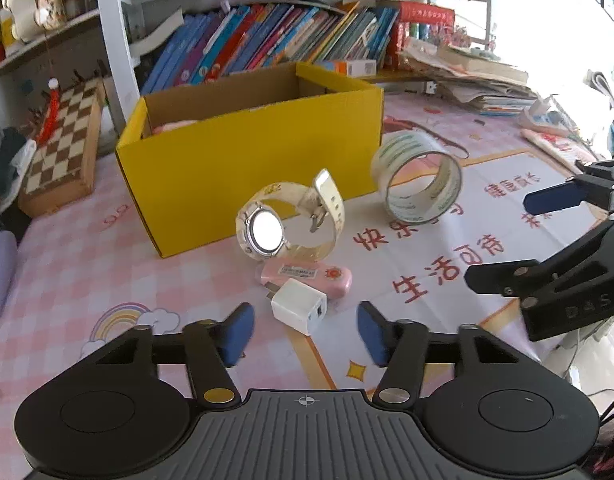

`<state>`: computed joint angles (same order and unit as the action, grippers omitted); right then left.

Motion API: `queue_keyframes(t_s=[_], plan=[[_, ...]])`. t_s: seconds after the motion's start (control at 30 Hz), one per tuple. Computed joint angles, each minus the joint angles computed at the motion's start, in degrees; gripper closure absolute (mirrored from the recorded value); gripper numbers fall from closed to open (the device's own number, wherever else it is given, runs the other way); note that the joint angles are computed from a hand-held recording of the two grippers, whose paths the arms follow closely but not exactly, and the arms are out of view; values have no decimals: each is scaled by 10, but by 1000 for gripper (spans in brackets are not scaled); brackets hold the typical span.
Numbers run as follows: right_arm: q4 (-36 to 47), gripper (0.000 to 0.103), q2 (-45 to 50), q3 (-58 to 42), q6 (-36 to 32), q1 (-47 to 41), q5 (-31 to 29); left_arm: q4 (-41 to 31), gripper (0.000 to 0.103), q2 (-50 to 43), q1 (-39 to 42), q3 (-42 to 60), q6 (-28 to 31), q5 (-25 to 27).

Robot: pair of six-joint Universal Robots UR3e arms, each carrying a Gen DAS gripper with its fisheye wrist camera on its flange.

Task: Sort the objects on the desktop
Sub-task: 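Grasp the white charger plug with the left tool while the right tool grasps the clear tape roll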

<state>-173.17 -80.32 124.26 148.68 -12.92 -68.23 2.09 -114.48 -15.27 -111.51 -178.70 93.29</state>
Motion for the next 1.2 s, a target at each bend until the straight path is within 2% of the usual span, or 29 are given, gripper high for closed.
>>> queue_keyframes(t_s=[0.17,0.57,0.93,1.2], plan=[[15,5,23,-32,-5,3,-2,-20,53,-38,0,44,-3,8],[44,5,73,-99,-9,8,-12,-72,66,-80,15,101,-27,-19],[77,5,135,-186,17,30,-19,-60,68,-36,41,47,-53,-31],[117,4,204,-284,67,61,-57,-38,68,-1,47,10,-66,-21]])
